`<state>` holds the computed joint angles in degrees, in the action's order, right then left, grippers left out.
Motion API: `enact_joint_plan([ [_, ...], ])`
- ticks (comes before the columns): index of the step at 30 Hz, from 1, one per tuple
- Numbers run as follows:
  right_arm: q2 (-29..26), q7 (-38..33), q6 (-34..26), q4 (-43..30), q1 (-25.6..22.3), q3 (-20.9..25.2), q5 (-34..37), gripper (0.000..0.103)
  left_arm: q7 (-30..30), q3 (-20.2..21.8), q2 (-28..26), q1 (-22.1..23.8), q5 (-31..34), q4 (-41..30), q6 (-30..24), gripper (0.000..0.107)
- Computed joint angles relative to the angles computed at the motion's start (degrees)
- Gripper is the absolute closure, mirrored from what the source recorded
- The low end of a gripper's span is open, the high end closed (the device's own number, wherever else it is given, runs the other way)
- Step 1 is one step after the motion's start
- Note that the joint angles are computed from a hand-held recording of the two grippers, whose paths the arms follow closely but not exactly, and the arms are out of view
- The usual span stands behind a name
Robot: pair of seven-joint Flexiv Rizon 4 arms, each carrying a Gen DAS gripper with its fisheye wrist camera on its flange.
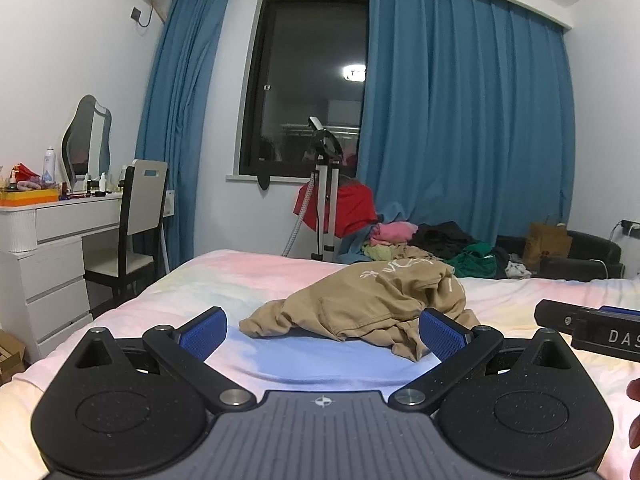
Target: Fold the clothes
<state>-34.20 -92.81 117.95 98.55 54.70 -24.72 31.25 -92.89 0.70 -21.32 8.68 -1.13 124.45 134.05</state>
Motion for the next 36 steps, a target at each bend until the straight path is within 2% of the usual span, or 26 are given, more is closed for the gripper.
enact_joint_plan([
  [7, 1.3, 1.0, -1.7, 0.3, -0.2, 0.3, -0.1, 0.008, -5.1, -2.7, 0.5, 4.2, 6.3, -0.7, -3.2, 0.004],
  [10, 1.5, 1.6, 2.0, 0.6, -1.6, 2.4, -0.9, 0.008, -7.5, -4.3, 0.8, 6.4, 10.1, -1.7, -6.7, 0.004],
  [12, 1.0, -1.1, 3.2, -0.1, 0.6, 0.1, 2.3, 0.008, -5.6, -3.3, 0.3, 5.0, 9.5, -2.1, -8.0, 0.004],
  [14, 1.2, -2.9, 3.5, -0.7, 0.9, 0.0, 4.1, 0.008, -3.6, -2.9, -0.3, 4.2, 9.0, -2.8, -9.5, 0.004],
  [16, 1.9, -3.5, 3.8, -1.2, -0.8, 2.2, 4.1, 0.008, -1.1, -2.8, -1.0, 3.4, 8.1, -4.0, -12.2, 0.004],
  [19, 3.3, -3.0, 5.5, -1.6, -5.8, 7.6, 1.9, 0.008, 5.0, 0.1, -3.3, -0.8, 1.8, -7.6, -19.6, 0.004],
  [21, 3.8, -2.6, 6.7, -1.8, -9.3, 11.0, 0.1, 0.008, 8.6, 2.1, -5.3, -3.5, -2.8, -10.8, -24.5, 0.004],
  [24, 4.2, -5.1, 4.7, -2.5, -9.3, 10.1, 3.9, 0.008, 11.0, 2.2, -8.8, -3.5, -7.6, -16.7, -31.5, 0.006],
  [26, 4.3, -4.3, 2.2, -2.8, -9.9, 10.0, 6.3, 0.008, 11.8, 3.6, -11.4, -4.4, -10.4, -21.3, -36.7, 0.007],
  [31, 2.4, 2.5, -1.9, -4.2, -11.8, 9.9, 5.3, 0.008, 14.0, 9.9, -20.5, -9.0, -10.4, -36.4, -42.4, 0.013],
  [36, -1.4, 7.8, -0.8, -6.9, -14.3, 11.0, 0.2, 0.008, 16.4, 4.0, -28.1, -5.9, -11.5, -50.6, -47.7, 0.021],
])
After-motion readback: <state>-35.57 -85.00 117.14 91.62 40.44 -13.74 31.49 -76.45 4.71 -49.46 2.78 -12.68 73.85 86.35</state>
